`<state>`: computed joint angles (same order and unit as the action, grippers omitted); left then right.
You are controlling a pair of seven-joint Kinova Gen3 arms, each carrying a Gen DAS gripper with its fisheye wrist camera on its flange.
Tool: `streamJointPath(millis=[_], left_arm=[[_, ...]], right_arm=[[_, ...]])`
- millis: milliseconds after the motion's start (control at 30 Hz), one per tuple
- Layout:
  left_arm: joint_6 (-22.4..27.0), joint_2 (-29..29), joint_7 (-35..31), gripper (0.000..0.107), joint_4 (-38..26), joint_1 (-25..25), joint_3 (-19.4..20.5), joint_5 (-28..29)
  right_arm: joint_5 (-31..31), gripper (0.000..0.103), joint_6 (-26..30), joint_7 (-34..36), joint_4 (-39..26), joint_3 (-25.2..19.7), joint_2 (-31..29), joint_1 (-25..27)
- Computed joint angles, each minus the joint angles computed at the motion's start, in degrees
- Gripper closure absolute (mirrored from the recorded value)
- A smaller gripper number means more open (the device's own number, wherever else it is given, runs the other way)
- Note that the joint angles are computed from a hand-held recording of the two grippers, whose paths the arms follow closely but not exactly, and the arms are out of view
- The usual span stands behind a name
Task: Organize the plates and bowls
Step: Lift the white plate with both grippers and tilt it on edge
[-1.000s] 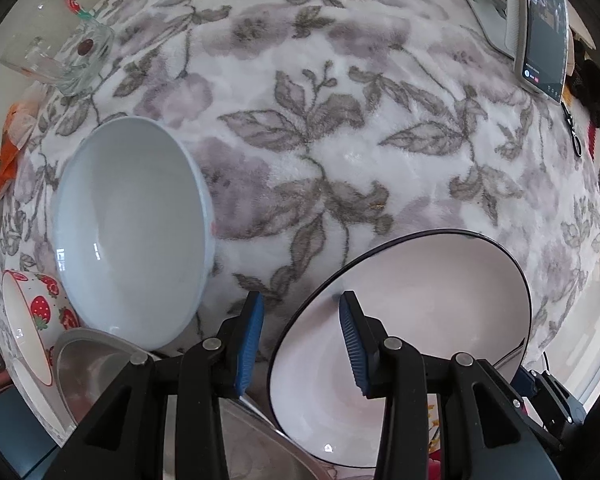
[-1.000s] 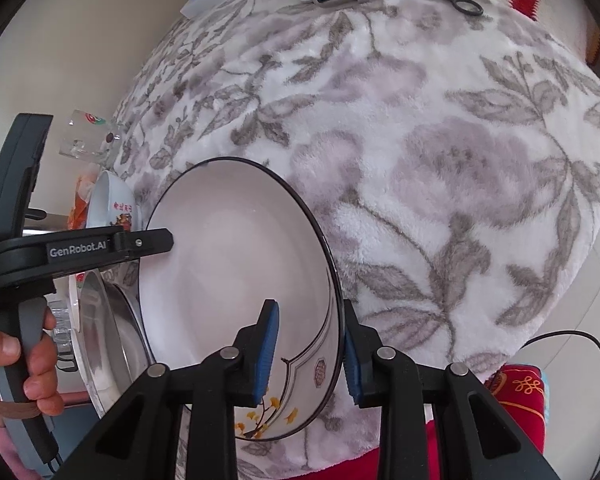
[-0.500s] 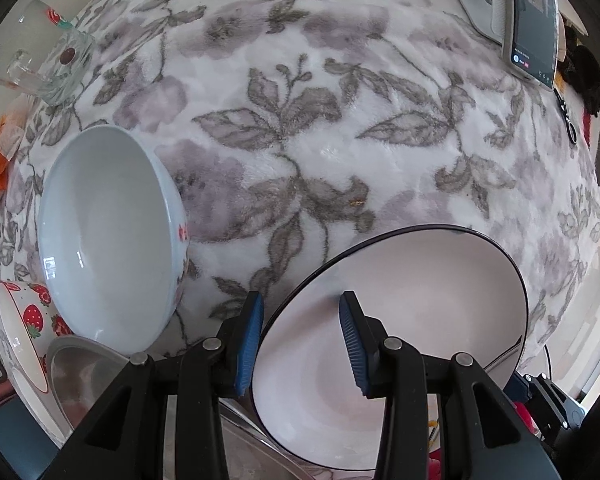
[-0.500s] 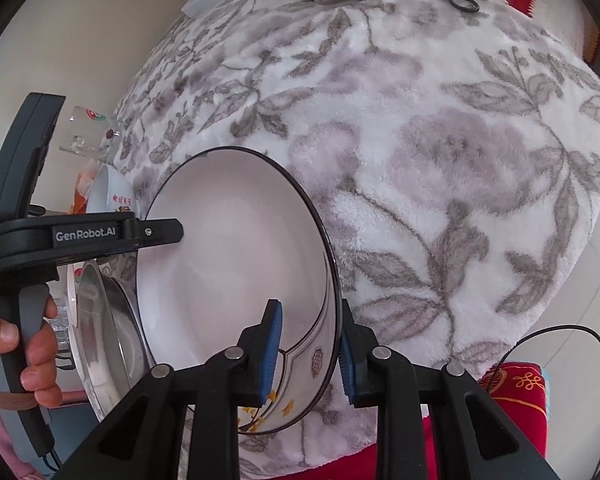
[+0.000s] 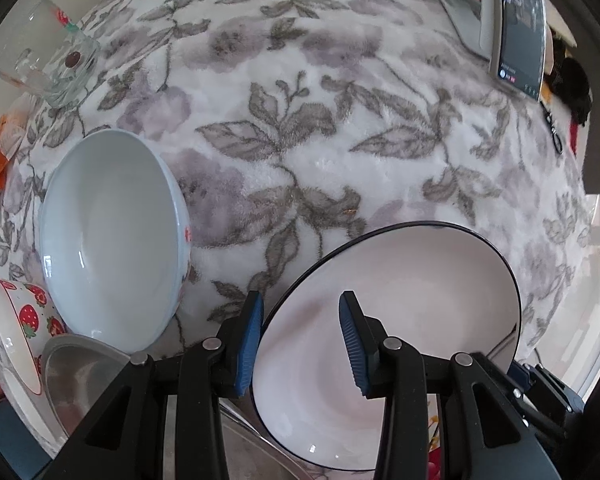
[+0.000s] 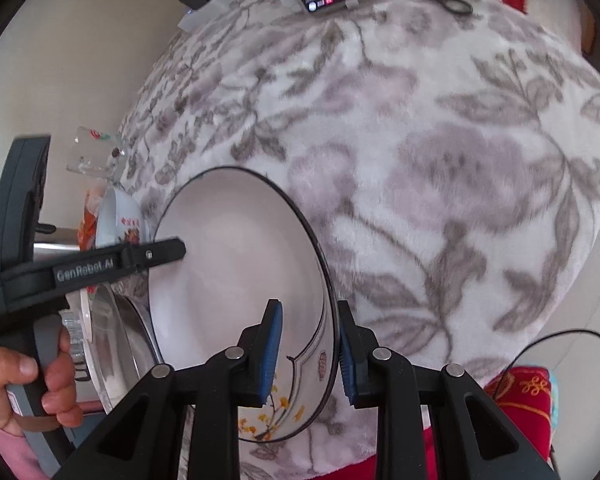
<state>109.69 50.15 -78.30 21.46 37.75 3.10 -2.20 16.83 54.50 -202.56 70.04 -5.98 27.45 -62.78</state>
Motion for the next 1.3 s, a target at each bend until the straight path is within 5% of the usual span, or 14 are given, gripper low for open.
streamJointPath(millis=[167,533,800,1300], left_arm=[[-1.9,-1.3,0.7,0.067,2.3,-0.4,0.3,0.6],[-6.9,-4.3,1.4,0.067,9.2,-1.7,1.7,2.0],[-3.0,-1.7,3.4,0.073,4.4,-0.3,1.1,1.3],[-12.1,-9.1,3.9,0.083,18.2,-4.0,2.7,2.7]], right_arm=[[3.1,0.075,3.0,-0.4,-1.3,1.1,-0.2,-1.2],[3.9,0.075,-6.1,-5.1,8.1,0.1,-3.7,1.6],[3.3,0.087,-6.1,-4.8,8.5,-0.5,-3.5,2.0],[7.3,0.088,-8.7,-9.1,12.4,0.3,-6.1,0.4]])
